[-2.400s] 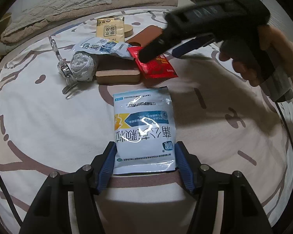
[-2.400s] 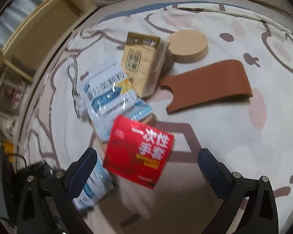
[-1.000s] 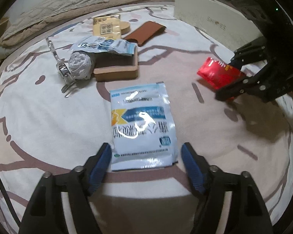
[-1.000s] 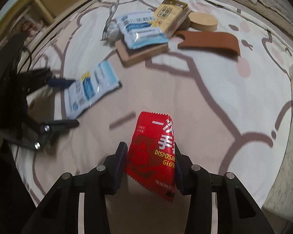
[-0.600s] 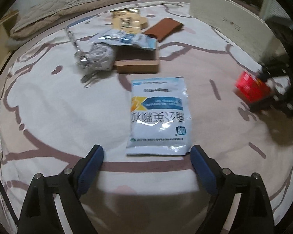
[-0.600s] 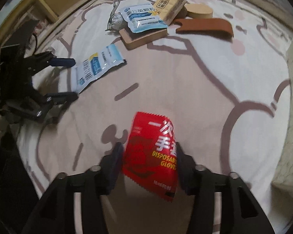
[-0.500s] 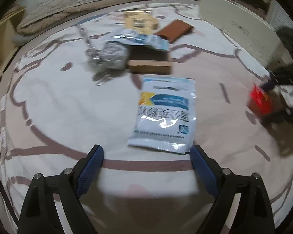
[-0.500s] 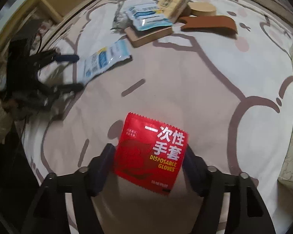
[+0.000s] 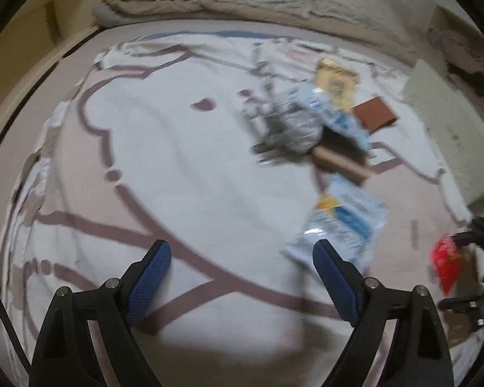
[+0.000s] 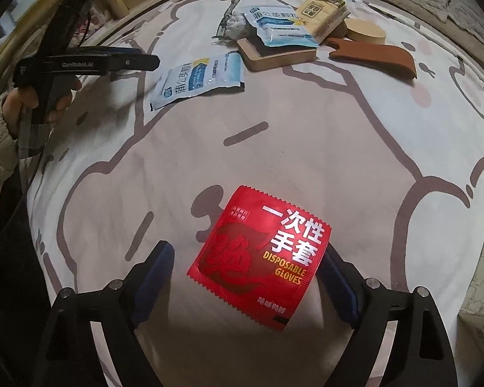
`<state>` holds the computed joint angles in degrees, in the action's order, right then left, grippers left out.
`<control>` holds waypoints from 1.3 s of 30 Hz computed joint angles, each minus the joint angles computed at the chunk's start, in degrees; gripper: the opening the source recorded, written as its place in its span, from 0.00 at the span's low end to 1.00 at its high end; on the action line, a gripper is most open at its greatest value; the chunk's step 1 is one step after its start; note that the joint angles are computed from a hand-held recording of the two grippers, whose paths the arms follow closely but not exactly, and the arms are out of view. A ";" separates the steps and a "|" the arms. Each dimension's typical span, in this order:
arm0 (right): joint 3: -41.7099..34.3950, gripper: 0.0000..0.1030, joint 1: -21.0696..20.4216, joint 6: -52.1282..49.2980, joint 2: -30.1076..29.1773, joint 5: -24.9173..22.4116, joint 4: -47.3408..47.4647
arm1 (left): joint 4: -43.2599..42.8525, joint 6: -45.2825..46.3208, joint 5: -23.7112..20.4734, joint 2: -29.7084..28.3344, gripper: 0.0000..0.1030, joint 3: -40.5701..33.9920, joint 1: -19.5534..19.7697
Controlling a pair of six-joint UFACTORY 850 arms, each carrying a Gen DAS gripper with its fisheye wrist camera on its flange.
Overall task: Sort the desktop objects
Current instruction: 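Lift the red glove packet with the right tool while the left tool lifts the white packet, then carry the red glove packet with the right tool while the left tool lowers the white packet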
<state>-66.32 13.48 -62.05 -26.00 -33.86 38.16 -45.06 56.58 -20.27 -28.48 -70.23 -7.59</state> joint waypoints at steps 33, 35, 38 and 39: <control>-0.41 1.00 2.05 16.38 0.83 0.72 -10.92 | 44.88 -34.30 6.59 -1.89 0.90 -0.89 -5.80; -1.15 1.00 2.10 21.05 0.31 0.10 -11.15 | 49.96 -40.38 6.73 -2.19 0.90 -1.30 -5.66; -3.30 1.00 1.59 26.46 -1.41 -1.47 -10.04 | 51.17 -42.23 6.53 -2.33 0.90 -1.71 -5.27; -3.83 1.00 1.29 27.44 -1.96 -2.01 -9.04 | 48.94 -40.03 6.37 -2.32 0.90 -1.77 -5.00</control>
